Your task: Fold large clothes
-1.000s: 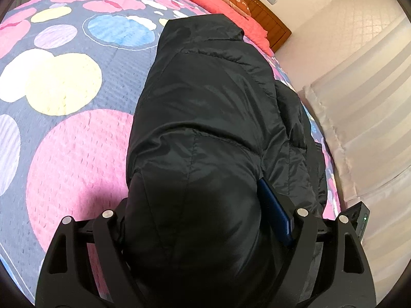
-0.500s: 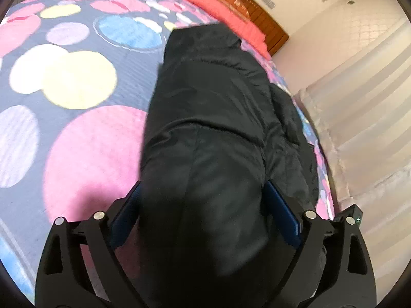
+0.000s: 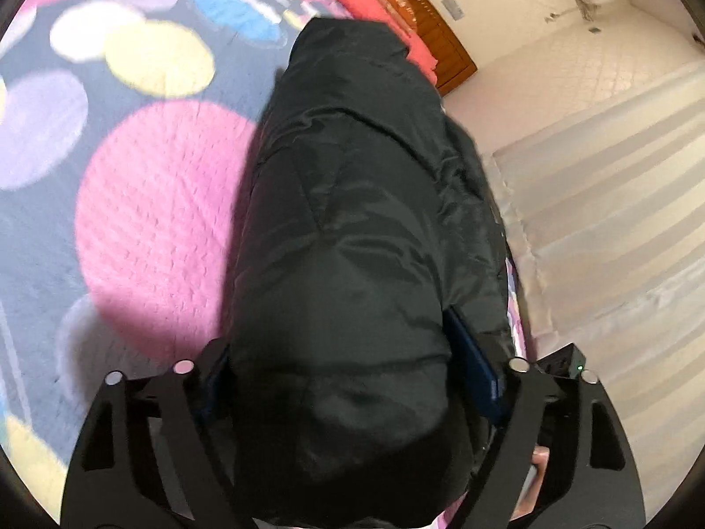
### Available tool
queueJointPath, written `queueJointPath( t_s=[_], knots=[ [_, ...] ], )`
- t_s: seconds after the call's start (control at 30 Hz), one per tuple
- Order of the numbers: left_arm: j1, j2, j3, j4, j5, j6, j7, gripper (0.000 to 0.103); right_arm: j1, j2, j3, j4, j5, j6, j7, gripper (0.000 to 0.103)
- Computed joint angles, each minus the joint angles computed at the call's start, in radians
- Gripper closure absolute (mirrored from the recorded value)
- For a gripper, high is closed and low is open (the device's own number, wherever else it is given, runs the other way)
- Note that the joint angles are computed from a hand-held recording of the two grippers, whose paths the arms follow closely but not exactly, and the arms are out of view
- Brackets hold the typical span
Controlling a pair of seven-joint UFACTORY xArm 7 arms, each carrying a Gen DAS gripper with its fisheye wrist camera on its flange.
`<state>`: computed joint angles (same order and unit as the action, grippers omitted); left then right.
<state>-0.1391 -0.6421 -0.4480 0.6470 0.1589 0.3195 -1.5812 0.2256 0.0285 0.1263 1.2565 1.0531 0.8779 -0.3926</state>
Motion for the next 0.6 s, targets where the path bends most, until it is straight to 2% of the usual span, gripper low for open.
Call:
queueJointPath(
  t_s=[0.1,0.3,0.4,0.6],
  knots=[
    [-0.018,-0.008,-0.004,0.024,-0.002,0.074,0.003,0.022,0.008,-0.034,0.001,-0.033,-0.037,-0.017,0.015,0.063],
    [0.003,0.005,-0.02,0.01,0.027,0.064,-0.028,0.017,-0.004,-0.004,-0.011,-0.051,0.051,-0.005,-0.022,0.062],
    [0.018,0.011,-0.038,0.052,0.062,0.146,-0.026,0.011,-0.008,-0.006,-0.009,-0.053,0.056,-0.006,-0.025,0.058],
    [0.012,0.028,-0.048,0.115,0.11,0.248,-0.048,0.009,-0.018,-0.017,-0.016,-0.07,0.07,-0.011,-0.037,0.049]
  ],
)
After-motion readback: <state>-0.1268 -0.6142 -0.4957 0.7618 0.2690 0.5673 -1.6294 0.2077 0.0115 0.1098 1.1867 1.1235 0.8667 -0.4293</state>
